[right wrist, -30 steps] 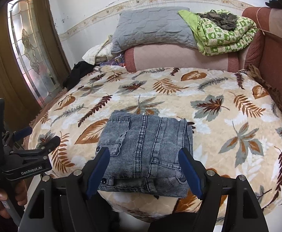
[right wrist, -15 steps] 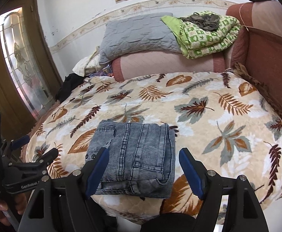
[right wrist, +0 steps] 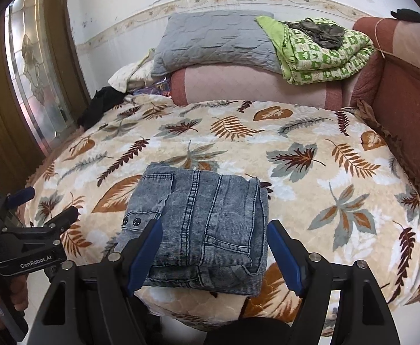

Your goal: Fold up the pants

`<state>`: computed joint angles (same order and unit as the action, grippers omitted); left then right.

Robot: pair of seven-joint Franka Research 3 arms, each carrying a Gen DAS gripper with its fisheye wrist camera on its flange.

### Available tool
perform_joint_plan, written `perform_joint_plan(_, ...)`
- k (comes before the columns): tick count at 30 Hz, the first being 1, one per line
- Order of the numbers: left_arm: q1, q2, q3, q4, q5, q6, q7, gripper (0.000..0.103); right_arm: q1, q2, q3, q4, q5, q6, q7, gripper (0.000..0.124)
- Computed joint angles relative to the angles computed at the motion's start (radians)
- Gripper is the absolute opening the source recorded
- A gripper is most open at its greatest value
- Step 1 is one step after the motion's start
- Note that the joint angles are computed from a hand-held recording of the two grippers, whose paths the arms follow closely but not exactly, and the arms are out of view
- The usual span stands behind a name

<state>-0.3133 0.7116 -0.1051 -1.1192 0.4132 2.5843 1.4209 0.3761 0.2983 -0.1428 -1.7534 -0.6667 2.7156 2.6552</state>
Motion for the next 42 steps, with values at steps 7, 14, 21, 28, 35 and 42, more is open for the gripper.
perform_joint_plan(7, 0.006, 0.034, 0.002, 0.051, -0.017, -0.028, -0.001, 0.102, 0.001, 0.035, 0.009, 0.05, 0.031, -0.044, -0.05, 0.078)
perform_joint_plan(14, 0.003, 0.028, 0.011, 0.047, -0.009, -0.029, -0.013, 0.102, 0.01, 0.049, 0.005, 0.067, 0.066, -0.053, -0.085, 0.078)
perform_joint_plan(21, 0.0, -0.015, 0.011, -0.011, 0.012, 0.004, -0.022, 0.102, 0.023, 0.033, -0.001, 0.057, 0.044, -0.072, -0.077, 0.078)
perform_joint_plan(28, 0.005, -0.061, 0.008, -0.071, 0.029, 0.037, -0.035, 0.102, 0.02, 0.011, 0.009, 0.04, 0.025, -0.077, -0.062, 0.078)
perform_joint_plan(35, 0.007, -0.114, 0.013, -0.14, 0.056, 0.077, -0.064, 0.102, 0.02, -0.011, 0.022, 0.024, -0.003, -0.08, -0.048, 0.078)
perform_joint_plan(42, 0.012, -0.168, 0.015, -0.212, 0.087, 0.115, -0.095, 0.102, 0.018, -0.046, 0.037, -0.003, -0.057, -0.09, -0.005, 0.078)
